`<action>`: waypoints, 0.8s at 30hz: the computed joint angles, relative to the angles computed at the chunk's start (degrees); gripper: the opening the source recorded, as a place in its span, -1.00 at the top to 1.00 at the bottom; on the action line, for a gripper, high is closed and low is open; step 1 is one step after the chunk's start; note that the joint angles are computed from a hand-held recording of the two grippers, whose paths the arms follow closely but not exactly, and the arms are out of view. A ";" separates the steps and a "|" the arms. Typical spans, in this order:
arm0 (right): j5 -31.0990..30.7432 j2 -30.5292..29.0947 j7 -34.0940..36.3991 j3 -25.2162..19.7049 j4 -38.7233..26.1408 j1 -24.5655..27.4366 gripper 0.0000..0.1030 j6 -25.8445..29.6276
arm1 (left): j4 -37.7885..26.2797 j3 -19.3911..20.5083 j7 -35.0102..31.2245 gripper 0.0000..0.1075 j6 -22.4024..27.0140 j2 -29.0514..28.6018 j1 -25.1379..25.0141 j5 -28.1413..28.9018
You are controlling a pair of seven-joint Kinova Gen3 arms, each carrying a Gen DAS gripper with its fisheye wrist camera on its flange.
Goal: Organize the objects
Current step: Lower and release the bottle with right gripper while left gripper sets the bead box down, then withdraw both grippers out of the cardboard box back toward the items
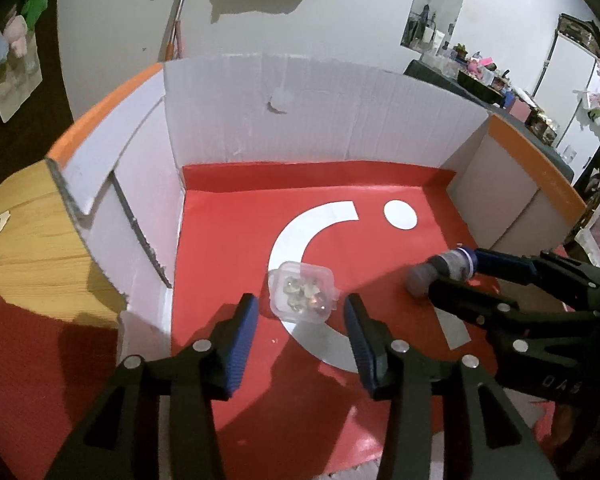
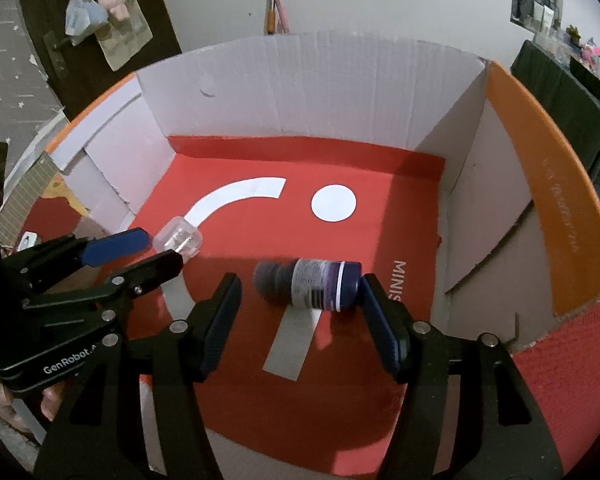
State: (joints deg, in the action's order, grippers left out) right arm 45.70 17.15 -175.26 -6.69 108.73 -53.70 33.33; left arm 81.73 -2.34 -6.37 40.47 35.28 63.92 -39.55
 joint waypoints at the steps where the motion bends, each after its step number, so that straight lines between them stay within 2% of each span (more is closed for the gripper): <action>1: 0.59 -0.27 -0.72 0.16 0.21 -0.42 -0.26 -0.08 | 0.31 0.02 -0.19 0.08 -0.18 -0.27 0.16 -0.29; 5: 3.33 -1.32 -3.99 -0.09 0.94 -1.87 -0.27 0.69 | 0.97 0.00 0.04 0.03 -0.11 -1.01 1.02 -1.25; 9: 6.31 -2.44 -7.88 -1.13 2.10 -2.64 -0.33 1.54 | 3.35 0.28 -0.31 -0.13 -1.34 -2.75 1.88 -3.45; 17: 12.88 -4.68 -16.76 -4.59 5.17 -3.59 -0.45 3.42 | 5.99 0.76 5.05 -0.33 0.06 -4.75 4.50 -8.60; 18: 13.57 -4.85 -17.68 -5.13 5.38 -3.82 -0.52 3.96 | 6.16 1.12 5.46 -0.34 0.44 -4.93 4.62 -8.99; 23: 16.25 -5.65 -21.39 -7.88 6.03 -5.38 -0.53 8.03 | 7.03 2.30 8.31 -0.49 2.75 -5.52 6.14 -11.73; 24: 16.73 -5.91 -22.30 -8.39 6.32 -5.65 -0.59 8.54 | 7.22 2.51 9.07 -0.52 3.42 -5.68 6.58 -12.47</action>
State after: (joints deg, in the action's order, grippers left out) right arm 62.42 11.24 -197.56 -15.07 115.05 -59.35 41.87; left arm 88.95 0.18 2.69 43.89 29.60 70.49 -52.01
